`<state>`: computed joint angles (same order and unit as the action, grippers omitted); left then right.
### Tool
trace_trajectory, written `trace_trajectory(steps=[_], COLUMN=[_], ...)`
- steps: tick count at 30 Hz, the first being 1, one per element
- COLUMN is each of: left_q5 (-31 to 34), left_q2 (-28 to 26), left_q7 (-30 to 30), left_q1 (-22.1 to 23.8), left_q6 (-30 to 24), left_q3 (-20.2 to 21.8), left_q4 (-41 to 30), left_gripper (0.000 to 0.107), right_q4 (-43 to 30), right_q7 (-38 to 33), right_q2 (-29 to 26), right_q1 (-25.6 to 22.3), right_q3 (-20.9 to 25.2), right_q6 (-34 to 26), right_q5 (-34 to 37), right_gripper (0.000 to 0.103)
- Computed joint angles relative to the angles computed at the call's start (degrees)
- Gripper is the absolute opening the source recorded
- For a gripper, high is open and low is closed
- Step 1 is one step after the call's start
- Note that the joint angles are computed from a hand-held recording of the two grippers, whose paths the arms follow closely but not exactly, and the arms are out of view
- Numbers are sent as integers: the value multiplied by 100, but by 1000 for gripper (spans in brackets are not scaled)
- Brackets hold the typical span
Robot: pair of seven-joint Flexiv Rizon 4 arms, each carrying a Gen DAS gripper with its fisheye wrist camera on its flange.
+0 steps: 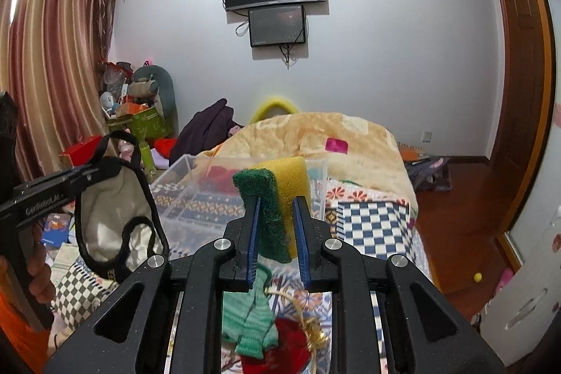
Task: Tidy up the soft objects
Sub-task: 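Lift the mask with left tool while right tool lifts the sponge, then lower the mask into the clear box with left tool while right tool drops the sponge in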
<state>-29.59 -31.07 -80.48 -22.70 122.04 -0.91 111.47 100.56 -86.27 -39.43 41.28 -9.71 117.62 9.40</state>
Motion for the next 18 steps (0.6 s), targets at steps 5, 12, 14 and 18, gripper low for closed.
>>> trace_trajectory(steps=[5,12,14,18], left_q5=[-662,-2005,-2146,-2796], left_q2=[-271,-865,-986,-1304], left_q7=[387,1454,1529,2026], left_q1=[-334,-701,-590,-770], left_q6=[53,82,5,-72], left_q3=[365,562,426,514], left_q4=[-530,-1402,-1589,-2018], left_gripper=[15,15,15,15], right_q4=[-266,-742,-838,-1051], right_q7=[36,304,407,668], right_q2=[-108,-359,-424,-573], right_q1=[-3,32,74,75], right_q3=[-71,-288,-390,-515], right_q6=[-143,-637,-797,-1187], right_q5=[-73,-338,-452,-800], right_gripper=[17,17,17,17])
